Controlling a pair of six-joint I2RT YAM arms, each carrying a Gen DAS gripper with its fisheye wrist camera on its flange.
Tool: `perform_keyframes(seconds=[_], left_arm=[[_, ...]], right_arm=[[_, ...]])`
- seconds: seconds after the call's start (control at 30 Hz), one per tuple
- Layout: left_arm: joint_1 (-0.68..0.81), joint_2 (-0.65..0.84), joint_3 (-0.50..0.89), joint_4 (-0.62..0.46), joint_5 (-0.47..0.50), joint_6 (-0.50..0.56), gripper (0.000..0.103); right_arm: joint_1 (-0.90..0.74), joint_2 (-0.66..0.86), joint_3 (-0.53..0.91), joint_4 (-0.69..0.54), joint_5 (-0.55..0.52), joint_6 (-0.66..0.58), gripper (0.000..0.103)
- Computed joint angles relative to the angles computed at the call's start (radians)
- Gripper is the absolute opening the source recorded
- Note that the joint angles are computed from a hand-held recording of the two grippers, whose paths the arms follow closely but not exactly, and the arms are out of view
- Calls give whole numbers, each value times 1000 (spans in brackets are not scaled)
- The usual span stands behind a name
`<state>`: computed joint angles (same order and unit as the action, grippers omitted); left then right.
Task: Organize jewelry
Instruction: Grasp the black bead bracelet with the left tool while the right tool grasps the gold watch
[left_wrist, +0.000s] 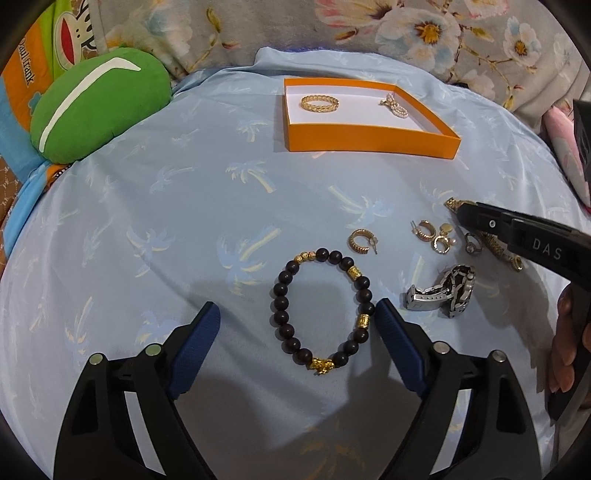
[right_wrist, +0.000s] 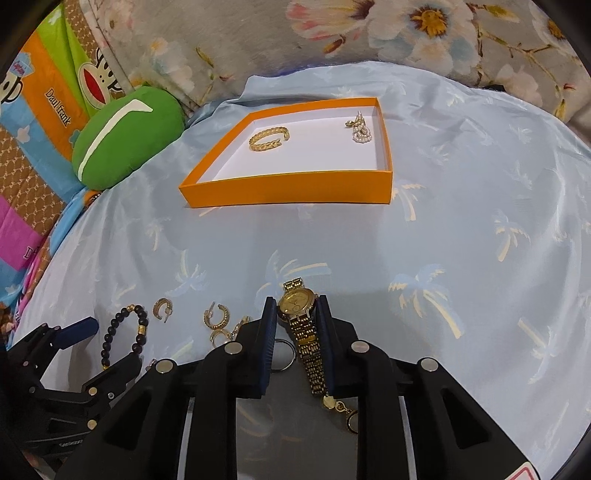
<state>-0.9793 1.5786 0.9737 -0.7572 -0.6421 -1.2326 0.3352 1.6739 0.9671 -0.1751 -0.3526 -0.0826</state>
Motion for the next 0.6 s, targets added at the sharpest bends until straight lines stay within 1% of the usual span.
perform_keyframes(seconds=[0.1,0.13,0.23,0.27,0.3,0.33,0.43,0.5,0.53,0.6], left_arm=[[10,-79,-69,74,17,-8,83],[15,-101,-86,82,20,-24,83],[27,-121,-100,58,11,-68,82],[29,-116,-97,44,5,-73,75],[27,-103,-87,24,-6,-78,71],[25,-85,-71,2,-12,-76,70],[11,-39,-33,-48,-38,-83,60],[5,-28,-23,-63,-50,-82,46],[4,-26,-20,-68,-55,-84,42],[5,-31,-25,-64,-58,-85,30]], right_arm=[[-8,4,2,0,-13,4,20],[-8,5,4,-1,-14,6,20],[-7,5,4,-4,-16,6,20],[-8,4,3,-4,-17,6,20],[-7,6,5,-4,-16,6,20],[-7,5,4,-4,-14,6,20],[-7,5,4,-3,-14,7,20],[-6,5,4,-3,-14,7,20],[-6,5,4,-3,-14,7,20],[-7,5,4,-3,-14,7,20]])
